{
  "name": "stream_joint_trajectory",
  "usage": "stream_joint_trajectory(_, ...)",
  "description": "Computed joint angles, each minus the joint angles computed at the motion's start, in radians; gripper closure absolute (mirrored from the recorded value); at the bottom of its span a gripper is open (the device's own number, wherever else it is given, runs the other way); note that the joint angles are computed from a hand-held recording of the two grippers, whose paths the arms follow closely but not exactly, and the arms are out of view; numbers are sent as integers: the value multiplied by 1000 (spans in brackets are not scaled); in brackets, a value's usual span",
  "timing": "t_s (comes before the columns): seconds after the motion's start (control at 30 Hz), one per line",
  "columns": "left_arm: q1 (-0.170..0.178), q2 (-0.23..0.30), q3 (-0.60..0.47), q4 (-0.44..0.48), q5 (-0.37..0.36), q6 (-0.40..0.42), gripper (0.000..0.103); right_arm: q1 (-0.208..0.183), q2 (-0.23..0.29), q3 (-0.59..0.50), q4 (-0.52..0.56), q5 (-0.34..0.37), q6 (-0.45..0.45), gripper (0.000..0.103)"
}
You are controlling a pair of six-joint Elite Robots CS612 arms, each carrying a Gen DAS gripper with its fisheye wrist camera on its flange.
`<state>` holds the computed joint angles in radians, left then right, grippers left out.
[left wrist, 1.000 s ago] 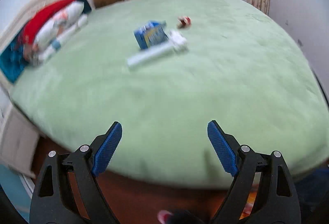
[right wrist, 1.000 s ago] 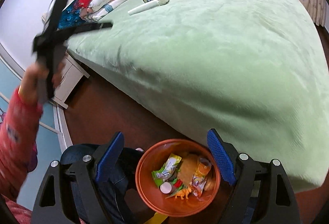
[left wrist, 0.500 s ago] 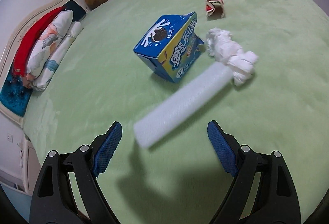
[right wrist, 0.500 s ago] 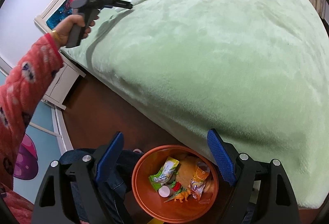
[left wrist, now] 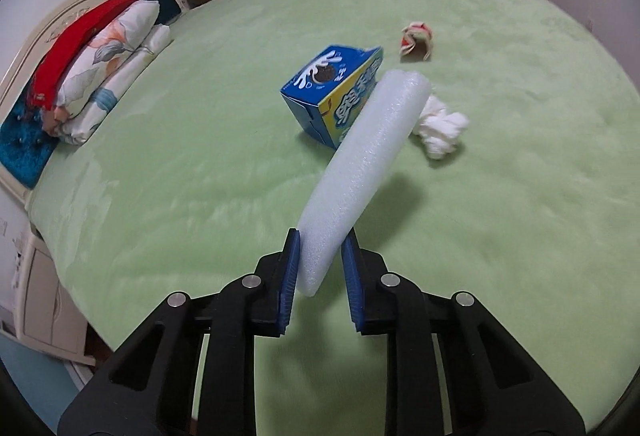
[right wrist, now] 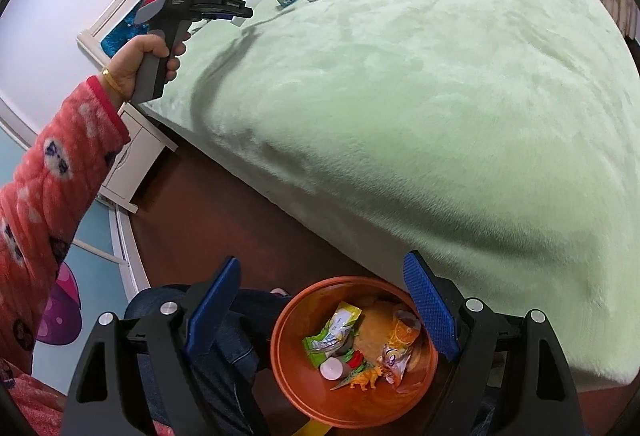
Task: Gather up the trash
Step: 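Grasp the white foam tube with the left tool and lift it, then grasp the white crumpled tissue with the right tool and lift it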
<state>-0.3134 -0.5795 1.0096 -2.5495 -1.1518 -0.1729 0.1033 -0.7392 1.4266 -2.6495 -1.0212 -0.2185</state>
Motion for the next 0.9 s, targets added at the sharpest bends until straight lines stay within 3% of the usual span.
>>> stream_joint_trajectory(0.27,-35,-136,225,-226,-24,-43,82,1,-42,62,-61,10,-15,21)
stream_joint_trajectory(0.57,-65,-264,460,-490,-32,-140,82,19,-41,29,-105,-18,-14,21)
stream_joint_trajectory(0.73,-67,-289,523,-533,-35,-173,82,37,-5,-65,-126,-47,-23,21)
stream_joint_trajectory(0.9,-63,-287,547,-531,-32,-201,82,70,99,-287,-75,-89,-33,21)
